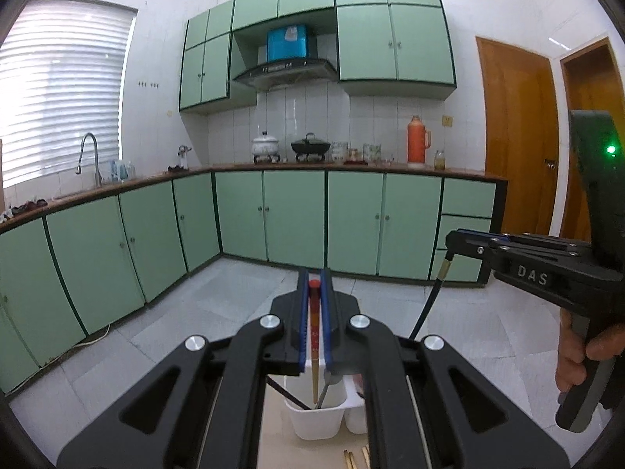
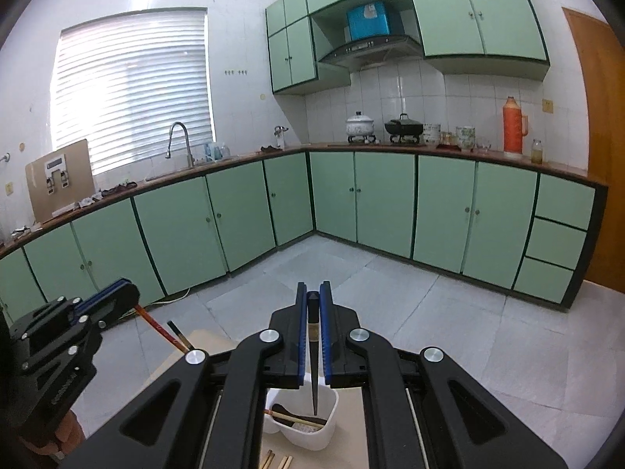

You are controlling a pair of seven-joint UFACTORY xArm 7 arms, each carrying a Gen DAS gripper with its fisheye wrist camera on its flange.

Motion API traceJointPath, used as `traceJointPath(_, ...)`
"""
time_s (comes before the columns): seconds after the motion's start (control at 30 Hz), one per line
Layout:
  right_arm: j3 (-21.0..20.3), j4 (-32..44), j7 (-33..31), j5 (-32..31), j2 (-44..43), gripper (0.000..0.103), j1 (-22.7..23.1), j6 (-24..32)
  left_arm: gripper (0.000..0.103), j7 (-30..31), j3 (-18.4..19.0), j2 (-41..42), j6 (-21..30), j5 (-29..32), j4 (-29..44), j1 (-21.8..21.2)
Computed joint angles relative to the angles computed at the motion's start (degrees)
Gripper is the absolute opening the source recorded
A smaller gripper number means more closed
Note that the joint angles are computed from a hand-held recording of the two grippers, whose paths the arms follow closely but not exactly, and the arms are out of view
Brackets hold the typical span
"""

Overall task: Organize utensils
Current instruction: 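Lift both chopsticks and carry them over the white holders, then open both tools to drop the chopsticks into the white holders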

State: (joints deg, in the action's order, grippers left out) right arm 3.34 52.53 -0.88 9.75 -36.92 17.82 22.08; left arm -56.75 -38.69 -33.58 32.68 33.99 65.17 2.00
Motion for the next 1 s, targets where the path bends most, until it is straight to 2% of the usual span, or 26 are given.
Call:
traceJointPath(0.27,0.8,-3.3,-0.1,-0.7,-0.3,0.007,0.3,0.8,0.005,0.2,2.1,0.7,0.0,-0.5,-3.3,-2.1)
traceJointPath(0.37,1.1,-4.8,-0.2,-1.0,-1.1,0.007,0.5,1.7,0.008,0.7,3.0,0.9,0.8,-0.7,-4.3,-3.2)
traceJointPath(0.43,1.1,-6.1,-0.1,-0.9,-2.0,0.007,0.7,1.7,0.017,1.0,3.7,0.8,1.1,-0.8,-5.0,-4.1)
traceJointPath(0.53,1.0,-7.8,0.6,-0.4,-3.7,0.018,0.7,1.9,0.032,1.0,4.8,-0.9,0.9,-1.0,-6.9,-5.2)
traceJointPath(0.6,1.5,-9.7,1.7,-0.7,-6.0,0.033,-0.1,1.6,0.039,1.1,5.1,-2.7,0.9,-1.2,-8.3,-5.6)
traceJointPath(0.8,2.2,-14.4,4.0,-2.4,-12.4,0.049,-1.5,1.4,0.058,0.6,5.3,-9.3,0.7,-3.7,-12.6,-6.4)
traceJointPath(1.0,2.3,-20.9,6.7,-2.2,-21.1,0.061,-0.6,2.3,0.068,0.6,3.9,-16.5,3.0,-8.4,-16.7,-8.0)
